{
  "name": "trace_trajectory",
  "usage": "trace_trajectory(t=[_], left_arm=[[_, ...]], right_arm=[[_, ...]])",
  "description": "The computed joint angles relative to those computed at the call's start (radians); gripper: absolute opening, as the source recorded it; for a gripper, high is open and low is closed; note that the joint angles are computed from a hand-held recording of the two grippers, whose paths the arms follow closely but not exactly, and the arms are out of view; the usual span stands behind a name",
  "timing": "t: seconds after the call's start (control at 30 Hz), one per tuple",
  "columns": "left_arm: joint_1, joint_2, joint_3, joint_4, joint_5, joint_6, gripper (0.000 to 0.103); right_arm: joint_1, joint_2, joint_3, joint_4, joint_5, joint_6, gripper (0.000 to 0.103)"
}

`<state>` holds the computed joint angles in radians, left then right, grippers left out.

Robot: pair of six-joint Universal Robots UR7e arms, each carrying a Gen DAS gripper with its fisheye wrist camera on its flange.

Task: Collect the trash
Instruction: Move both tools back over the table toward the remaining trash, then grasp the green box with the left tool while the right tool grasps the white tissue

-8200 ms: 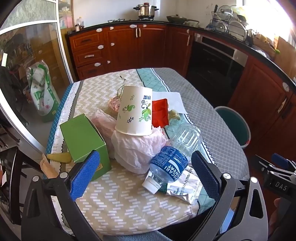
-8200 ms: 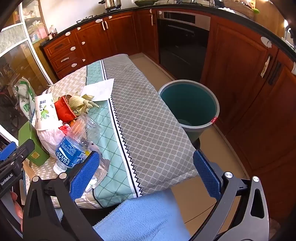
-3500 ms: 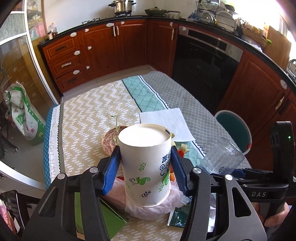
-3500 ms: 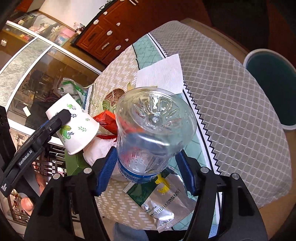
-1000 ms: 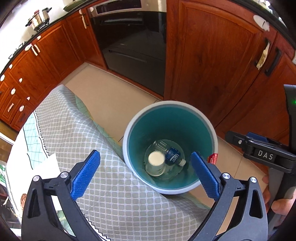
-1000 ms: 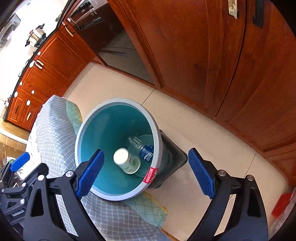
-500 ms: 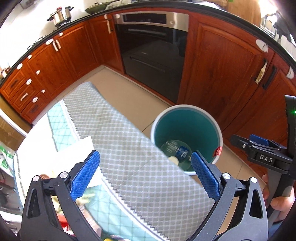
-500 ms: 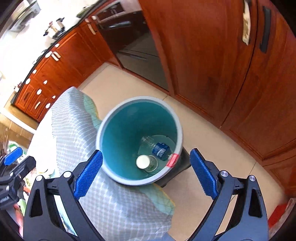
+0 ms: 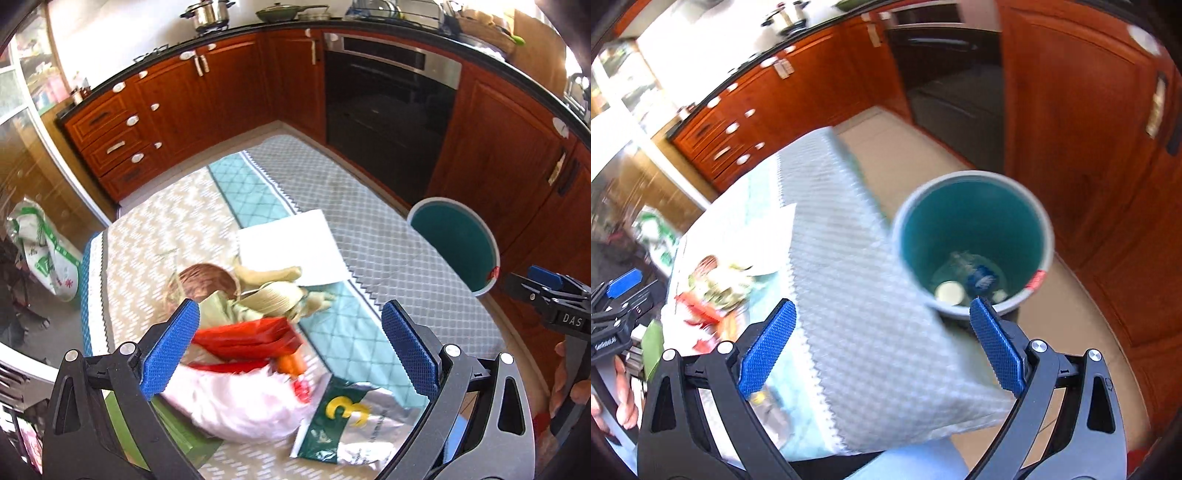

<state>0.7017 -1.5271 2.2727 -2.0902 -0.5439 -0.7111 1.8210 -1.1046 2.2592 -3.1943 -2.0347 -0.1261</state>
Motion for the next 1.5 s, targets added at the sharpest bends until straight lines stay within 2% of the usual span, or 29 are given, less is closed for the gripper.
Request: trace_trajectory(t=[0.2, 0.33, 0.43, 0.6, 0.77, 0.9, 1.1, 1.2, 1.43, 1.47, 1.5], left_arm=[[-0.010, -0.214, 0.054, 0.266, 0.036, -0.194, 0.099], [-0.008, -0.349, 0.071, 0.469, 0.041, -0.325, 0.099], [0.004, -0.420, 0.081, 0.563, 0.025, -0.393, 0.099], [0.029, -0.480, 0.114, 0.560, -0.017, -0.400, 0.099], [0.049, -0.448, 0.138, 0.452, -0.039, -0.363, 0.099], [0.044, -0.385, 0.124, 0.558, 0.014, -0.488, 0.099], [0.043, -0.497, 0.157, 0.604, -0.014, -0.517, 0.099], [0.028, -0.566, 0.173, 0.632, -0.034, -0.524, 0.099], [0.024, -0.646, 0.196, 0.658, -0.067, -0.547, 0.099], [0.028, -0.653, 0.197, 0.656, -0.070, -0.550, 0.099], [0.030, -0.660, 0.198, 0.652, -0.072, -0.550, 0.099]], right_arm=[[0.120, 0.088, -0.025, 0.008, -0.028, -0.071, 0.091], [0.185, 0.140, -0.049, 0.047, -0.040, -0.068, 0.091], [0.213, 0.172, -0.066, 0.085, -0.039, -0.062, 0.091], [0.256, 0.228, -0.091, 0.114, -0.047, -0.073, 0.091], [0.280, 0.265, -0.112, 0.152, -0.056, -0.066, 0.091], [0.295, 0.288, -0.127, 0.161, -0.058, -0.084, 0.091], [0.324, 0.332, -0.156, 0.164, -0.063, -0.135, 0.091], [0.343, 0.364, -0.176, 0.166, -0.051, -0.174, 0.091], [0.379, 0.476, -0.226, 0.080, -0.053, -0.343, 0.090], [0.382, 0.491, -0.234, 0.074, -0.055, -0.363, 0.088], [0.380, 0.498, -0.238, 0.074, -0.049, -0.379, 0.080]])
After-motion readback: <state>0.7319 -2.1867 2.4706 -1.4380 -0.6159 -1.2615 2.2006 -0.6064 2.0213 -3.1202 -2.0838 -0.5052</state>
